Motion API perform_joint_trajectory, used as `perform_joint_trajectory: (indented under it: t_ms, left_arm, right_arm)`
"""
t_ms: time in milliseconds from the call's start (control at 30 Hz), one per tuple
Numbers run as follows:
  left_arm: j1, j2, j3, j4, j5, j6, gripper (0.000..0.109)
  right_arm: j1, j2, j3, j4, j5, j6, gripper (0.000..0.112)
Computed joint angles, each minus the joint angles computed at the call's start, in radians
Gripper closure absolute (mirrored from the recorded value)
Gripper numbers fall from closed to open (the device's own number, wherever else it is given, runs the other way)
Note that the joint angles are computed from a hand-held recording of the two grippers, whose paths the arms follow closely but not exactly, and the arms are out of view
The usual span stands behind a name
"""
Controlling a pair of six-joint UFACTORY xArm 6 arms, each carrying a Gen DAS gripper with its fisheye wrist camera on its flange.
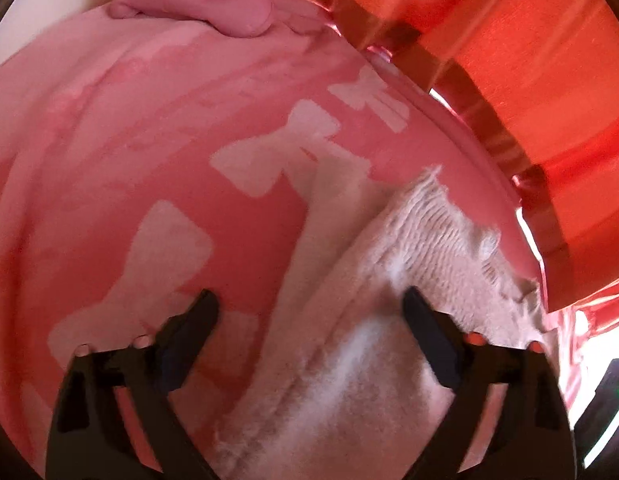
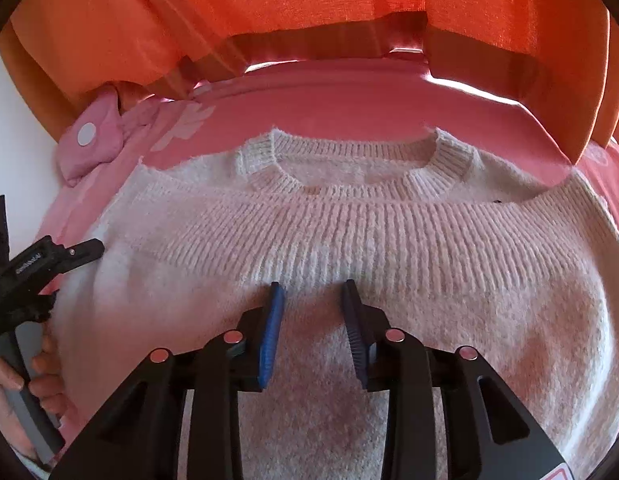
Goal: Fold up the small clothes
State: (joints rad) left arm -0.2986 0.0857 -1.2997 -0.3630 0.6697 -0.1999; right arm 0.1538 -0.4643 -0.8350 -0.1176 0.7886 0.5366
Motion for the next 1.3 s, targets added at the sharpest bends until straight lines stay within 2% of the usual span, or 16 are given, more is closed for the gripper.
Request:
perform_joint_trajectory:
  t_ms: [67,100,200,233,333,400,467,533,667,733,833,900,967,1100,1200,1300]
  left_arm:
    - [0.01,0.009,-0.029,-0.187,0.044,0.113,0.08]
    - [0.013,-0.002,-0.011,-0.255,0.024,0.158,0.085]
    - [-0.025,-0.047,0.001,-0.311,-0.05,0.224,0.09]
    - [-0.05,-0.071,0.001,-0.376,-0.076,0.279,0.091]
    - [-0.124,-0.104,-0.03,-0.437,-0.087,0.332,0.091]
    - [-0.191,-0.111,-0.055,-0.414,-0.101,0.346,0.091]
    - [-0.258,-0.075,-0.115,-0.394,-0.076,0.351,0.091]
    - [-0.312,-0.042,-0.143,-0.35,-0.06,0.337,0.091]
    - [-0.401,0.044,-0.161,-0.178,-0.035,0.238,0.091]
    - [-0.433,0.04,-0.134,-0.078,-0.074,0.205,0.09]
    - [-0.445,-0.014,-0.098,-0.04,-0.106,0.222,0.065]
    - [-0.437,-0.097,-0.031,-0.06,-0.158,0.237,0.031]
    - [-0.424,-0.167,0.036,-0.075,-0.198,0.263,0.022]
    - [-0.393,-0.291,0.17,-0.038,-0.181,0.254,0.019]
    - [-0.383,-0.379,0.294,0.021,-0.192,0.232,0.019]
    - [-0.399,-0.433,0.385,0.2,-0.246,0.097,0.019]
  right_arm:
    - [-0.002,-0.004,0.003,0.006,-0.002,0.001,0.079]
    - [-0.005,-0.006,0.005,0.015,-0.005,-0.001,0.079]
    - [-0.023,-0.028,0.021,0.074,-0.023,-0.015,0.078]
    - [-0.031,-0.041,0.029,0.102,-0.029,-0.021,0.078]
    - [-0.051,-0.092,0.047,0.139,-0.03,-0.022,0.078]
    - [-0.072,-0.139,0.066,0.135,-0.027,-0.015,0.077]
    - [-0.108,-0.191,0.089,0.134,-0.012,-0.01,0.07]
    - [-0.163,-0.231,0.108,0.139,0.022,-0.003,0.069]
    - [-0.289,-0.283,0.141,0.198,0.052,-0.009,0.069]
    - [-0.328,-0.304,0.154,0.235,0.052,-0.037,0.069]
    - [-0.36,-0.331,0.162,0.311,0.043,-0.107,0.067]
    - [-0.374,-0.342,0.163,0.379,0.036,-0.161,0.058]
    - [-0.389,-0.351,0.166,0.48,0.035,-0.235,0.053]
    - [-0.407,-0.35,0.164,0.676,0.079,-0.344,0.049]
    - [-0.386,-0.342,0.163,0.742,0.093,-0.367,0.047]
    - [-0.374,-0.32,0.153,0.838,0.114,-0.414,0.046]
